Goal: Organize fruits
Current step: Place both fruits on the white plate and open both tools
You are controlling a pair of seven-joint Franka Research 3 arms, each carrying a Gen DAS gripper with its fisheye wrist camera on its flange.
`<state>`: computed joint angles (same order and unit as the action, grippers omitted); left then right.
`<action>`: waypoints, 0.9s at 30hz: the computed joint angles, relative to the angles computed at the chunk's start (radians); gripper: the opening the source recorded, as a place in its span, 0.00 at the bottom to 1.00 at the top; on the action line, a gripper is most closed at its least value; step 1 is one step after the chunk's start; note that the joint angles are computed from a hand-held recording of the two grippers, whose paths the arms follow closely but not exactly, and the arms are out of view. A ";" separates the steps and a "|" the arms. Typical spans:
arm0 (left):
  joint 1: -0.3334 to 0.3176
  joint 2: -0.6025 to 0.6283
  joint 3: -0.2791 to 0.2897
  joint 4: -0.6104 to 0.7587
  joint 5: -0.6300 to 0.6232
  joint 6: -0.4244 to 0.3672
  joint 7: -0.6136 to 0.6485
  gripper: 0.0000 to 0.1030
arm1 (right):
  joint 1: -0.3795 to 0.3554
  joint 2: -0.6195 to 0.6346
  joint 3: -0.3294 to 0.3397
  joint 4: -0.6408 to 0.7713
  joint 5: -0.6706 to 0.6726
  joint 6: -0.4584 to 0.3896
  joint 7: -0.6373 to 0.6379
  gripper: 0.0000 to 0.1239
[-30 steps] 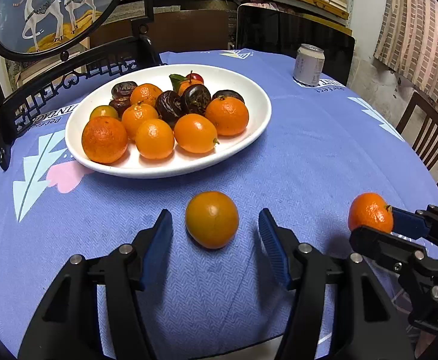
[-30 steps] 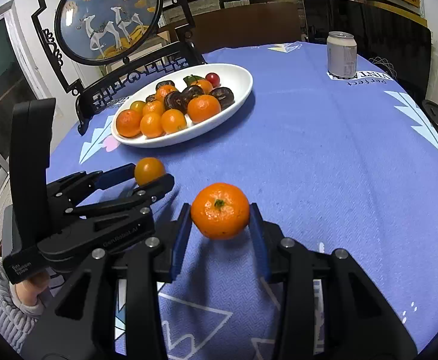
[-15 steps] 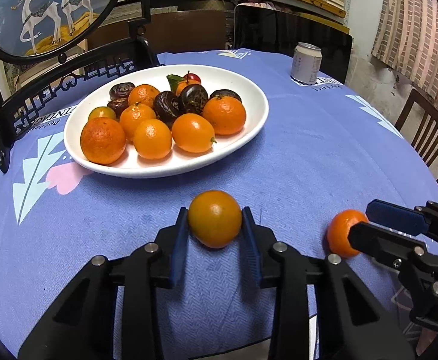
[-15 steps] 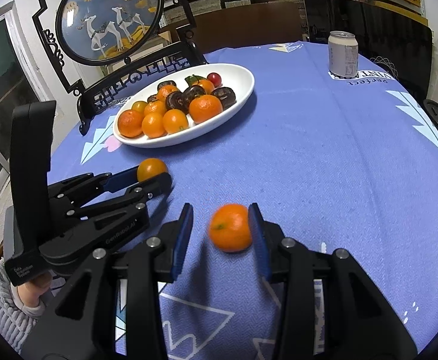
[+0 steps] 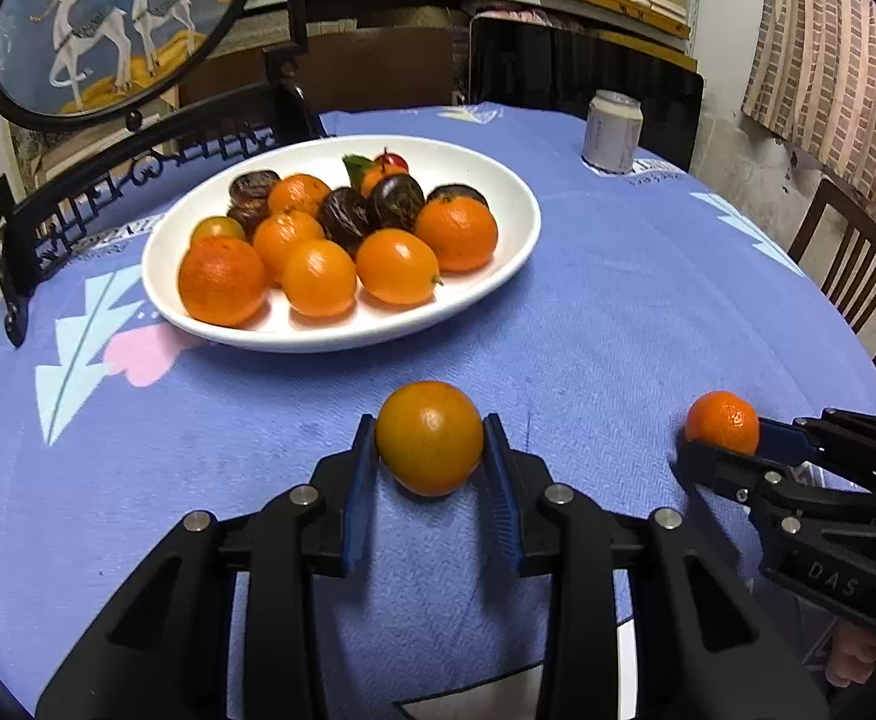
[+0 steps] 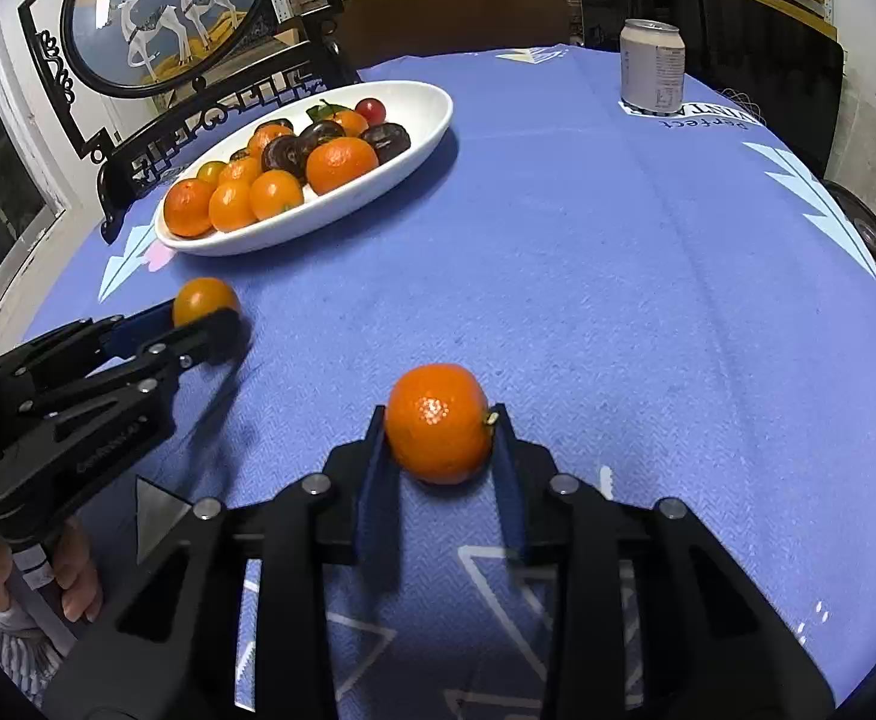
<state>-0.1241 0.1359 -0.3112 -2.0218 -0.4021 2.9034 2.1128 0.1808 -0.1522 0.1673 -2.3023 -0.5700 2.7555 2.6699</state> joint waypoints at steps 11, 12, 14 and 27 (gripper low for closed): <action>-0.007 -0.026 0.031 0.081 -0.185 0.001 0.160 0.34 | -0.055 0.004 0.024 0.106 -0.125 0.061 0.060 0.26; -0.013 0.001 0.046 0.119 -0.127 0.002 0.105 0.34 | -0.051 0.039 0.014 0.161 -0.119 0.055 0.033 0.26; -0.024 0.080 0.080 0.229 -0.002 -0.020 -0.040 0.34 | -0.037 0.120 -0.010 0.271 -0.133 0.044 0.023 0.26; 0.005 0.475 0.056 0.771 0.299 -0.274 -0.354 0.35 | 0.095 0.473 -0.185 0.656 0.062 0.049 -0.147 0.52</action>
